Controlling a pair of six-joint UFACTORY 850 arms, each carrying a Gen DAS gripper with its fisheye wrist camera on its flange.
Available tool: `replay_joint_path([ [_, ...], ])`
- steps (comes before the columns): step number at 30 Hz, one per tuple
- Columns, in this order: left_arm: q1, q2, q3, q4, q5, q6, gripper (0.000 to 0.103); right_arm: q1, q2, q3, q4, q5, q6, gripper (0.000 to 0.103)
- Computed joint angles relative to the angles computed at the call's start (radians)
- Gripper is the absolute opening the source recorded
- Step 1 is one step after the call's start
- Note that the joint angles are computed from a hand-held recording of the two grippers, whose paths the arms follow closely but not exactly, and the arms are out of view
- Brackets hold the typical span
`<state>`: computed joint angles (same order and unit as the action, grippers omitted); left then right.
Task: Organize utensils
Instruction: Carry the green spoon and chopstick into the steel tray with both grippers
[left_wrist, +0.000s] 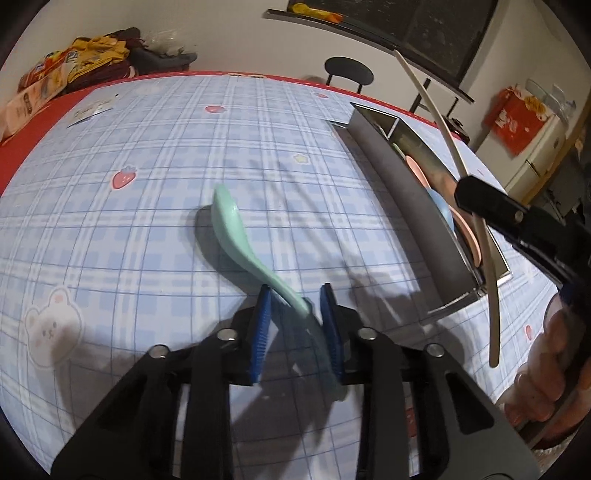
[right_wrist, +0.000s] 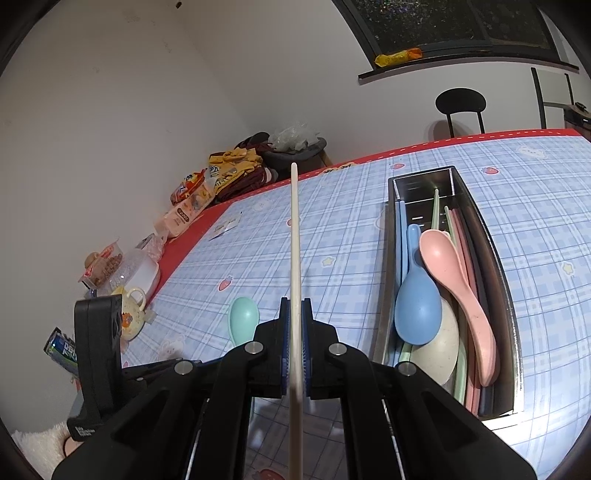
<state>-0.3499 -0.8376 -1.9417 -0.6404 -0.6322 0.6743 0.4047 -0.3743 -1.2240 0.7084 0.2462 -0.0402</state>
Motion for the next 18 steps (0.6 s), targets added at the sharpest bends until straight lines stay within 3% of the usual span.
replay_joint_path([
  [5, 0.012, -0.008, -0.009, -0.065, -0.054, 0.048, 0.011, -0.001, 0.014, 0.015, 0.004, 0.021, 0.005, 0.006],
  [10, 0.018, -0.022, -0.04, -0.12, -0.091, 0.065, 0.011, -0.008, 0.03, 0.032, 0.051, 0.046, -0.028, 0.006],
  [14, 0.021, -0.063, -0.135, -0.181, -0.147, 0.054, 0.011, -0.027, 0.057, 0.066, 0.112, 0.086, -0.051, 0.006],
  [18, 0.006, -0.128, -0.27, -0.226, -0.197, 0.016, 0.011, -0.054, 0.074, 0.091, 0.303, 0.137, -0.192, 0.006],
])
